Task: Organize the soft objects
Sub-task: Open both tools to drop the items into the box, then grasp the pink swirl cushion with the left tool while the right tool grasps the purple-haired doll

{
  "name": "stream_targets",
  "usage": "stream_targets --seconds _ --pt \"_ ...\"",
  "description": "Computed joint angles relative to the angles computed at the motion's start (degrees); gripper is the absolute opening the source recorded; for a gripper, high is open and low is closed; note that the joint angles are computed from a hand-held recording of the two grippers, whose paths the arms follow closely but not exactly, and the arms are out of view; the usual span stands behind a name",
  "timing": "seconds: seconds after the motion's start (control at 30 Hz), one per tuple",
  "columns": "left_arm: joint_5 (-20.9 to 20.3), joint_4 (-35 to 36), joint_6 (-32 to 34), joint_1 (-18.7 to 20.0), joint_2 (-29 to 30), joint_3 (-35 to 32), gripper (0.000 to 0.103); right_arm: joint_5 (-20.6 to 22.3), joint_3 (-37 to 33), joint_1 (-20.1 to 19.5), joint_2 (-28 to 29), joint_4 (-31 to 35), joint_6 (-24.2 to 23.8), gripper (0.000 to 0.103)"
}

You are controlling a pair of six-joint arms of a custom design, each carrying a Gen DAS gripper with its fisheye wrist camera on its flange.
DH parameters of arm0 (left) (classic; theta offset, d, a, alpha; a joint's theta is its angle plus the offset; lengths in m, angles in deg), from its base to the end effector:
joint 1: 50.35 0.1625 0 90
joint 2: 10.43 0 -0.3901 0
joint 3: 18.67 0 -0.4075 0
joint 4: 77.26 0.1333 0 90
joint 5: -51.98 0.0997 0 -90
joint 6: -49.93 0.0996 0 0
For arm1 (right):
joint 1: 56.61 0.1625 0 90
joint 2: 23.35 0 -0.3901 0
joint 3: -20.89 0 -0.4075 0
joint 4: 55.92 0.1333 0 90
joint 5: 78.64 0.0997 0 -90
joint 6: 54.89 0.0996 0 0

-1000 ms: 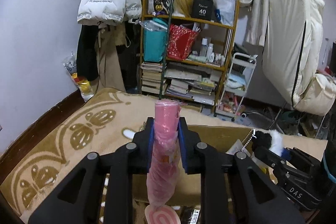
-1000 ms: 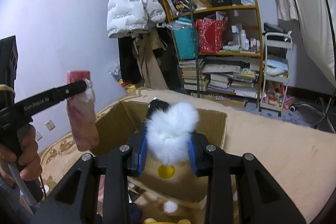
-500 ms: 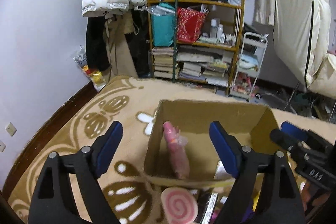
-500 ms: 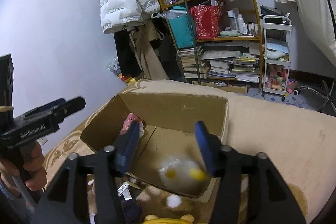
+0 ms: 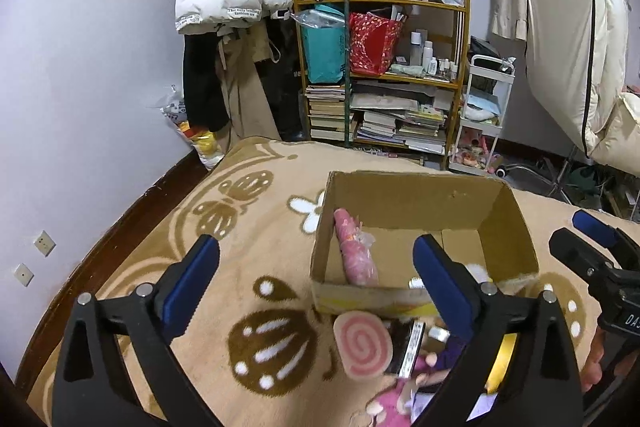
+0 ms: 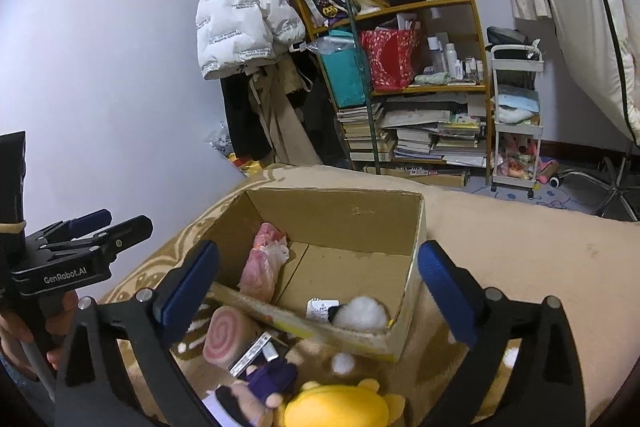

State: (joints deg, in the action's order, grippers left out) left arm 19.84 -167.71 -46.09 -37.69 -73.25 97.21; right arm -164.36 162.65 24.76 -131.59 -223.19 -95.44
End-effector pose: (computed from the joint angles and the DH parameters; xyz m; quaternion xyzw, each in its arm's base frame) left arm -0.3831 -0.3091 0.0724 0.0842 0.8090 -0.4105 0.4123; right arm 0.0854 -0.3754 0.3052 0.2684 -0.8878 0.3530 0.1234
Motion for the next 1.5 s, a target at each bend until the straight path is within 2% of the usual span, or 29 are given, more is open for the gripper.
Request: stream_targets --seconds 0.27,0.37,0.7,0.87,1.1,1.5 --pt "-5.09 5.48 -4.26 -3.43 -2.16 0.14 0.097 -0.26 3.1 0.47 -8.13 5.09 -0.37 0.103" --pt "-6.77 6.76 -6.56 -4.47 -3.12 0.51 0.101 -1.23 4.18 1.12 -10.94 7.1 -0.72 0.103" --pt "-12.15 9.24 -10.33 -7.05 -5.85 2.81 0.101 -3.74 6.39 3.15 -15.24 11.38 -1.94 0.103" --pt "-13.59 6.81 -9.79 -6.84 -7.08 4.88 0.101 -5.99 7.47 3.99 -15.02 11.94 -3.52 0.103" --pt "-16.18 0.0 -3.64 -3.95 -7.28 6.59 0.101 -10.47 7.79 5.83 -11.42 10.16 -5.22 0.103" --pt "-19.5 -12.59 7.15 1.62 -5.9 9.37 0.101 -15.15 7.74 5.29 -5.01 9.62 -7.18 0.103"
